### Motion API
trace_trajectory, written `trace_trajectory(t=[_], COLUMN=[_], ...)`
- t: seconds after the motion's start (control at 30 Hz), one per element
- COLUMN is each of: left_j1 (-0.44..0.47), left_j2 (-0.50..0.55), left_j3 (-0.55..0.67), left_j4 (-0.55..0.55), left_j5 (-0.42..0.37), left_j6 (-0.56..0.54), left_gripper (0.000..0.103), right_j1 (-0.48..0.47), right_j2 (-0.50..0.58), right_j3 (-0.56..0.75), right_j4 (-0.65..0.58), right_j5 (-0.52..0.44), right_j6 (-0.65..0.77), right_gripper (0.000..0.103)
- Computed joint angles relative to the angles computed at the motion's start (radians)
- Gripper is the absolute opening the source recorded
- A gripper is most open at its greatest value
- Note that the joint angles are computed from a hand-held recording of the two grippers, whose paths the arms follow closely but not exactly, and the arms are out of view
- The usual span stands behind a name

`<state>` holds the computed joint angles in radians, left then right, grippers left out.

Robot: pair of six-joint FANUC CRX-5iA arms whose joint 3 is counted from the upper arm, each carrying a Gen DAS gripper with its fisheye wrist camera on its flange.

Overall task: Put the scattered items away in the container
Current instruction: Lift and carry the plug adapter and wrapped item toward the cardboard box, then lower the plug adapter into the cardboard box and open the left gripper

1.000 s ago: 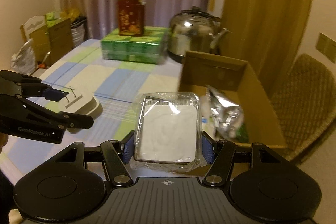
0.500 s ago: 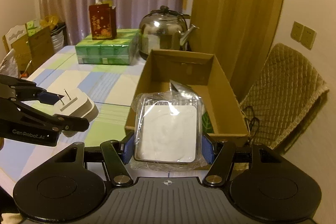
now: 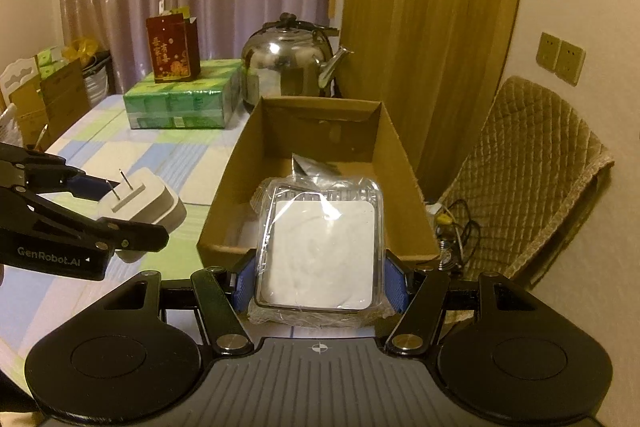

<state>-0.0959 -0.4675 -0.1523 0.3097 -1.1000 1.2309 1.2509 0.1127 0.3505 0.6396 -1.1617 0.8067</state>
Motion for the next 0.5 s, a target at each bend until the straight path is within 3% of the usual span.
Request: trace_trajectory(t=[0.5], left_j1=[-0.072], left_j2=[0.110], left_j3=[0.062], left_j4=[-0.003], left_j5=[0.076], left_j6=[0.040], left_gripper=[0.061], right_j1=[-0.086], right_j2=[0.092], right_j3=[0.132], right_j4=[-0.043], right_j5=[0.005], right_j6=[0.107], right_gripper=[0.060])
